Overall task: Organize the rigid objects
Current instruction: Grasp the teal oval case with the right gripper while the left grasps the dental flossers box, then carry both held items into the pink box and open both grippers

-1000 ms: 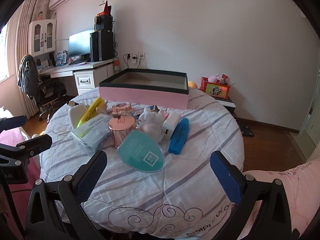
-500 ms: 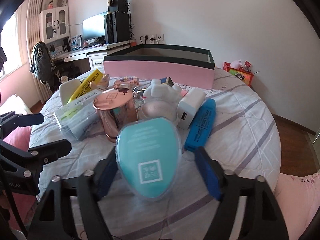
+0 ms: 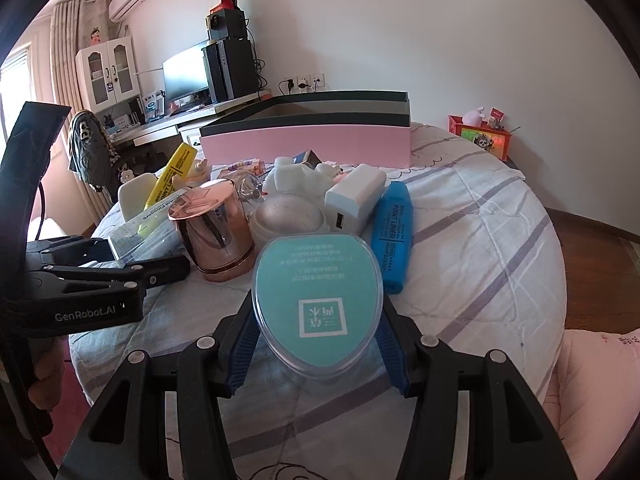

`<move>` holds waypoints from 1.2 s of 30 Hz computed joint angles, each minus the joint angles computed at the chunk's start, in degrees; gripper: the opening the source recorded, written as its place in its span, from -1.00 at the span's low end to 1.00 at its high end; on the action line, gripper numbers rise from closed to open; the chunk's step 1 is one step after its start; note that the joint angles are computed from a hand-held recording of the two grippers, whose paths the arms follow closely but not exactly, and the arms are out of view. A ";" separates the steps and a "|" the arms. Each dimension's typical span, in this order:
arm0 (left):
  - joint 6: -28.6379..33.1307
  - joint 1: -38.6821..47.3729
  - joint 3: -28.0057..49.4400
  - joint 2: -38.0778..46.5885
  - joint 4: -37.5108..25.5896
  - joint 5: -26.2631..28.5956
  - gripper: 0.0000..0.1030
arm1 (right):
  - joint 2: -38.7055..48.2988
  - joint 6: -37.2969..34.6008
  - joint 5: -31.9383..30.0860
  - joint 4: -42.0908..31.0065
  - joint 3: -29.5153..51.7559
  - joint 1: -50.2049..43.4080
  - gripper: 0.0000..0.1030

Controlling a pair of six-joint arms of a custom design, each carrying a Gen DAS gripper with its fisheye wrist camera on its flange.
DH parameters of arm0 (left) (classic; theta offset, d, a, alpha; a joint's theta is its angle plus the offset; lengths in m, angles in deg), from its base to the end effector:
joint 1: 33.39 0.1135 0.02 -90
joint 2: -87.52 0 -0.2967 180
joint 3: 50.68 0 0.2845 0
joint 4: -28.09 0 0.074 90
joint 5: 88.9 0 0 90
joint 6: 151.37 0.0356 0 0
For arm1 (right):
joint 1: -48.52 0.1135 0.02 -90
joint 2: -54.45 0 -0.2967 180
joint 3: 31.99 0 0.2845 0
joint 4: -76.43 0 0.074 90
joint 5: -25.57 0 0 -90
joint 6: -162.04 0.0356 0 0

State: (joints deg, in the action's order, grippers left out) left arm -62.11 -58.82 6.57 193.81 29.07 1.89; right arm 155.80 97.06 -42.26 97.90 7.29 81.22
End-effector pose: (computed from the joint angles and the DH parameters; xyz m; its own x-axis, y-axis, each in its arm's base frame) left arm 0.3276 -0.1563 0.1019 -0.6774 0.3078 -0.6682 0.4290 0.9031 -0.0189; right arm 0.2537 0.1469 0.0834 -0.6059 0.0765 -0.7919 -0.0033 0.9951 0.0986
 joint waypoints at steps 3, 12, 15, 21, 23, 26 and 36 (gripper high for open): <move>0.52 0.91 -1.47 -1.57 0.47 1.78 0.24 | -0.40 0.12 -0.38 0.01 -0.08 -0.25 0.08; 4.26 3.81 -7.16 -9.60 0.75 8.57 0.18 | -6.27 -0.48 0.40 -2.61 0.04 1.18 0.08; 5.47 6.26 -8.66 -10.52 0.10 13.18 0.18 | -6.42 -0.43 -0.21 -3.26 0.99 0.99 0.08; 4.65 6.14 -9.01 -9.57 0.32 13.82 0.19 | -4.47 1.39 -1.67 -1.51 0.82 0.10 0.08; 4.36 4.73 -7.43 -7.64 -0.36 11.54 0.20 | -4.68 1.28 -2.39 -1.87 0.97 -0.21 0.08; 2.97 4.08 -5.38 -5.14 -0.73 10.89 0.27 | -4.56 1.07 -2.36 -2.79 1.69 -0.32 0.08; 4.30 2.93 -7.48 -8.64 4.37 7.31 0.18 | -5.12 0.61 -3.10 -2.08 1.29 -1.27 0.08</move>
